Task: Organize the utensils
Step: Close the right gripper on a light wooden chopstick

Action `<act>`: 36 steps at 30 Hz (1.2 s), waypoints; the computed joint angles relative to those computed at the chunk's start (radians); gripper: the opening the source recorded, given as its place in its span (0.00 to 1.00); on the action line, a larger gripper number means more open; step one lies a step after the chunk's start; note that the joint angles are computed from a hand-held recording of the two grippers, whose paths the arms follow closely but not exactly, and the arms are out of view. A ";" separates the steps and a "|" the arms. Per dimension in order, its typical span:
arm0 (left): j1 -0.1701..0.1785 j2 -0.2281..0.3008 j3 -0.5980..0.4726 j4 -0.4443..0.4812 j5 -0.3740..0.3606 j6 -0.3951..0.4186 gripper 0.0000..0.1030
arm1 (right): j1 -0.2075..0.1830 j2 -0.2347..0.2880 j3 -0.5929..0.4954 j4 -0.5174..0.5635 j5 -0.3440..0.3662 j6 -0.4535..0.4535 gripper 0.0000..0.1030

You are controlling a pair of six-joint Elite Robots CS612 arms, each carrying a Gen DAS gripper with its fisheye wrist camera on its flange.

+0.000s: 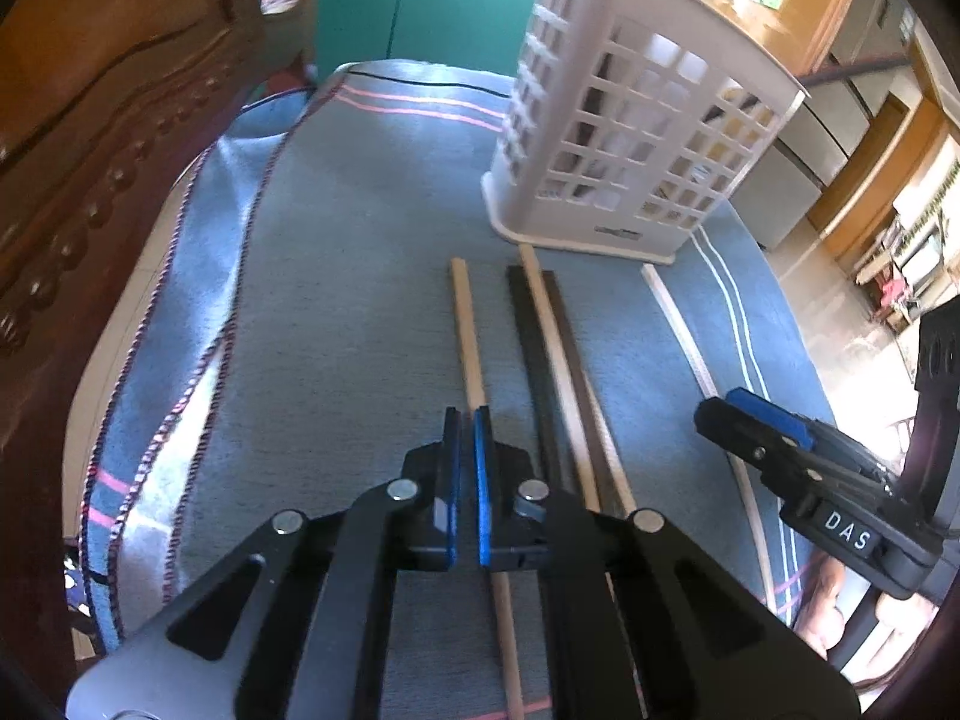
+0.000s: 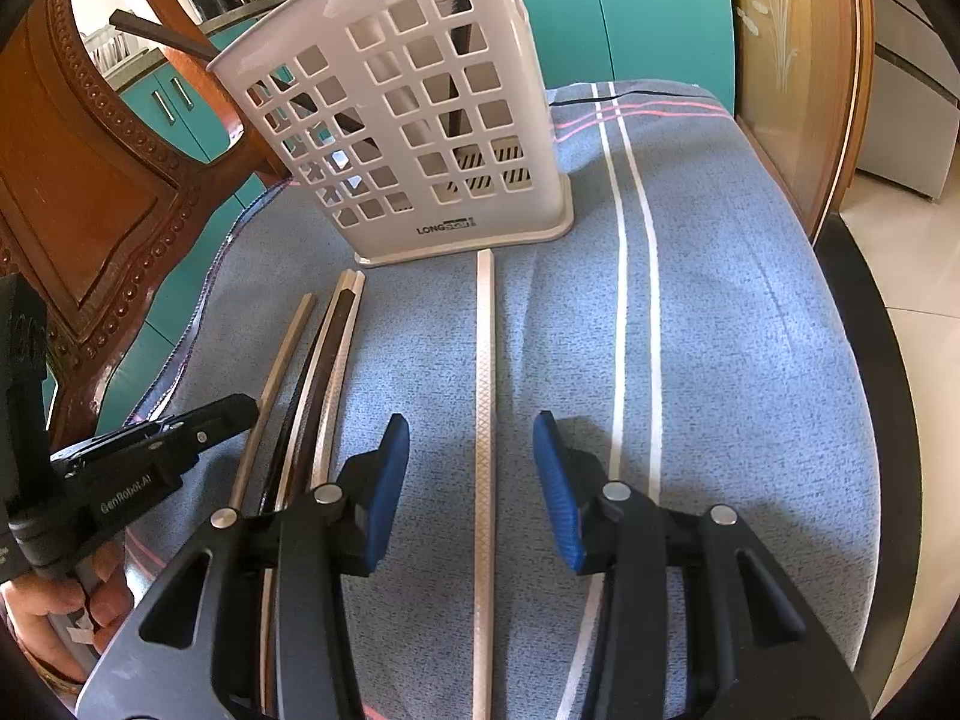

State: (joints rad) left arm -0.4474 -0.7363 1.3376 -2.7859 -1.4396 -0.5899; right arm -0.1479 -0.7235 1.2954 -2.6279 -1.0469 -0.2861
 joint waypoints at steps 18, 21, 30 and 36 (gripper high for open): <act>0.001 0.006 -0.008 -0.011 -0.020 0.008 0.20 | 0.005 -0.006 0.011 -0.027 -0.034 -0.014 0.42; 0.003 0.005 -0.003 -0.027 -0.022 -0.003 0.23 | 0.006 -0.005 0.010 -0.027 -0.038 -0.012 0.42; -0.001 0.006 -0.011 0.000 -0.041 0.028 0.36 | 0.016 -0.005 0.014 -0.048 -0.060 -0.020 0.46; -0.012 0.007 -0.019 0.030 0.003 0.063 0.36 | 0.019 -0.008 0.026 -0.078 -0.083 -0.028 0.46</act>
